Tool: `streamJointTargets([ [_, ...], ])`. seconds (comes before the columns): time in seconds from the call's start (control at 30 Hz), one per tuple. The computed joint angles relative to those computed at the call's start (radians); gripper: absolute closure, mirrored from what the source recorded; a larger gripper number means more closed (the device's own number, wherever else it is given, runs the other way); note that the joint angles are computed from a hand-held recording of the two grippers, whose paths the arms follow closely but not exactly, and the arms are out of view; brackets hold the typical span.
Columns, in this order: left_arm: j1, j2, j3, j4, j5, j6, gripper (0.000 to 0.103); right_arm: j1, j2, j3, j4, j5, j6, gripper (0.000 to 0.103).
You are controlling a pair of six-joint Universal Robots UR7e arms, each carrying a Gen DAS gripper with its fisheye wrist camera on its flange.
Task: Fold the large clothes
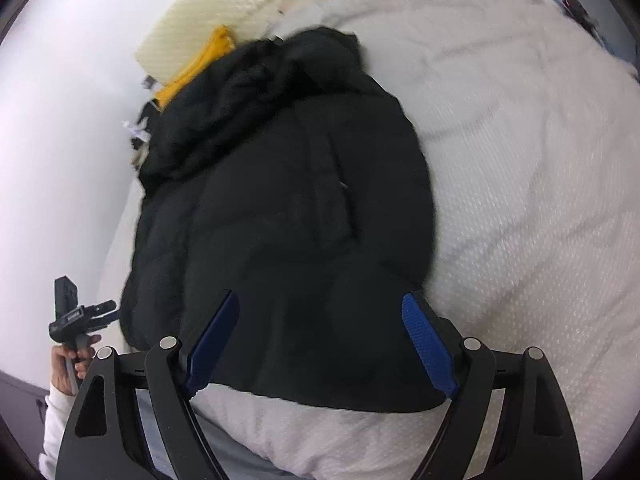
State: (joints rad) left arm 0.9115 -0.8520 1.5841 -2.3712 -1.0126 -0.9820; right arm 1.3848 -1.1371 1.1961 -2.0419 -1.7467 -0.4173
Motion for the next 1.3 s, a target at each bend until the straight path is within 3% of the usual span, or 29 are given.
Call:
streamJointTargets([
  [0.2,0.064,0.029,-0.012,-0.085,-0.131,0.056,0.014,-0.05,0.075,-0.085,0.078,-0.019,0.181,0.02],
  [0.4,0.107,0.067,-0.08,-0.04,-0.205,0.091,0.015,-0.075,0.118,-0.131,0.119,-0.01,0.262,0.014],
  [0.6,0.132,0.115,-0.152,0.012,-0.262,0.109,0.016,-0.077,0.123,-0.114,0.124,0.003,0.23,0.002],
  [0.8,0.137,0.147,-0.204,0.016,-0.306,0.113,0.016,-0.091,0.127,-0.139,0.211,0.116,0.232,0.0],
  [1.0,0.129,0.151,-0.192,-0.058,-0.329,0.122,0.023,-0.097,0.095,-0.12,0.22,0.337,0.129,0.001],
  [1.07,0.125,0.155,-0.198,-0.072,-0.329,0.139,0.023,-0.098,0.095,-0.123,0.224,0.375,0.115,0.001],
  [1.13,0.124,0.159,-0.201,-0.079,-0.327,0.142,0.025,-0.098,0.097,-0.122,0.225,0.357,0.118,0.002],
  [1.3,0.121,0.159,-0.195,-0.076,-0.304,0.124,0.04,-0.098,0.122,-0.141,0.262,0.196,0.182,0.007],
])
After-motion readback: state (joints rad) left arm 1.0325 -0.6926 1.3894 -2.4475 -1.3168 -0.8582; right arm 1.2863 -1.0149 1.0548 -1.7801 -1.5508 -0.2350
